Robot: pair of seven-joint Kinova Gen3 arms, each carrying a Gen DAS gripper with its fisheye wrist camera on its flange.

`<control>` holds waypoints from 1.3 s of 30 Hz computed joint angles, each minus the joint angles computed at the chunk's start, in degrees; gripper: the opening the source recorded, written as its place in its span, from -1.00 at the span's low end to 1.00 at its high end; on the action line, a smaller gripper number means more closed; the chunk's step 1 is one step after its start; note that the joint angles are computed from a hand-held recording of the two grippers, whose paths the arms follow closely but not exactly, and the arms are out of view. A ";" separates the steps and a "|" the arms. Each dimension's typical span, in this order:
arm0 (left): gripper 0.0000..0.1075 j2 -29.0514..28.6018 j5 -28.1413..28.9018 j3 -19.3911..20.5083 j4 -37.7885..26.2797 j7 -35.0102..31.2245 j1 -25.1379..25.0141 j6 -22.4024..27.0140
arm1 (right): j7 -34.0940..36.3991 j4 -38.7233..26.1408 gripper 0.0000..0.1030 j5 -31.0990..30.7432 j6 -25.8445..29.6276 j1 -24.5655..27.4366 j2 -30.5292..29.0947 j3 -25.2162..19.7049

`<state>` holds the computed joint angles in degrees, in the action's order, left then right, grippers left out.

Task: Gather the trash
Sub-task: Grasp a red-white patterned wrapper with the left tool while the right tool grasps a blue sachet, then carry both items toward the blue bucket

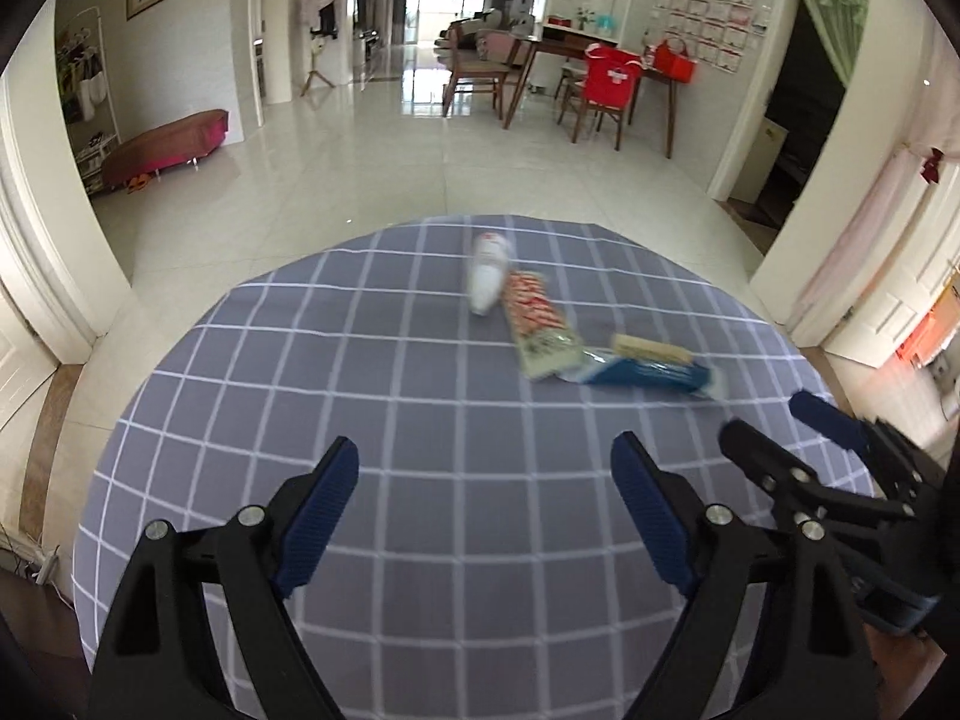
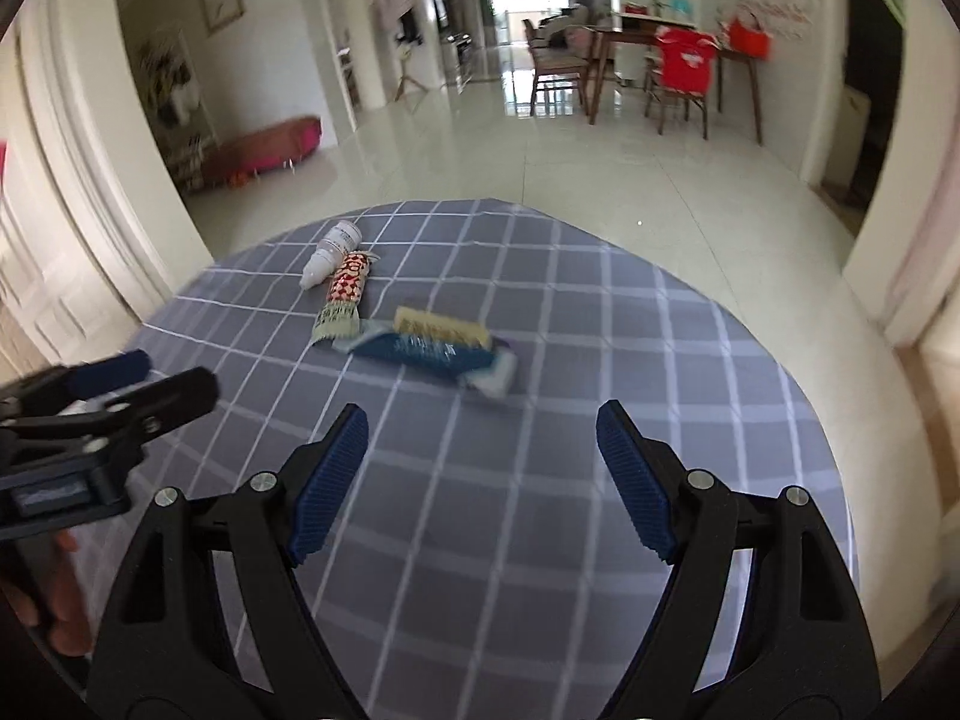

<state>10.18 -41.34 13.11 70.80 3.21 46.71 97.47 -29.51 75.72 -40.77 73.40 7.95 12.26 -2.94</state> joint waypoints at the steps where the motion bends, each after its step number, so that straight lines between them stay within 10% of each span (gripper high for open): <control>1: 0.57 -0.74 0.40 -0.32 1.18 0.12 -0.56 -0.74 | 0.06 -0.02 0.51 0.86 -1.14 -0.65 0.26 -1.04; 8: 0.57 -2.26 2.34 0.01 4.67 -1.76 -4.34 -4.00 | 0.61 -0.44 0.47 8.62 -5.88 -7.54 1.81 -2.73; 12: 0.57 -1.62 2.45 0.05 4.26 -3.02 -5.37 -5.20 | 2.91 -0.76 -0.32 9.16 -5.76 -7.14 2.34 -3.15; 17: 0.57 0.05 2.11 -0.77 1.86 -4.96 -5.66 -5.66 | 7.06 -0.19 -0.61 6.51 -4.15 -4.64 2.33 -2.98; 27: 0.55 5.91 2.52 -5.36 -3.38 -11.25 -7.66 -7.25 | 2.12 -5.27 -0.62 1.44 4.32 0.44 6.35 -2.00; 33: -0.64 8.57 4.37 -7.32 -7.21 -15.05 -7.56 -5.51 | 0.25 -6.36 -0.62 0.33 6.01 1.61 7.26 -2.60; 39: -0.86 5.46 4.18 -6.78 -4.57 -11.23 -4.61 -8.06 | 0.07 -6.17 -0.63 -1.45 8.19 3.45 6.51 -2.54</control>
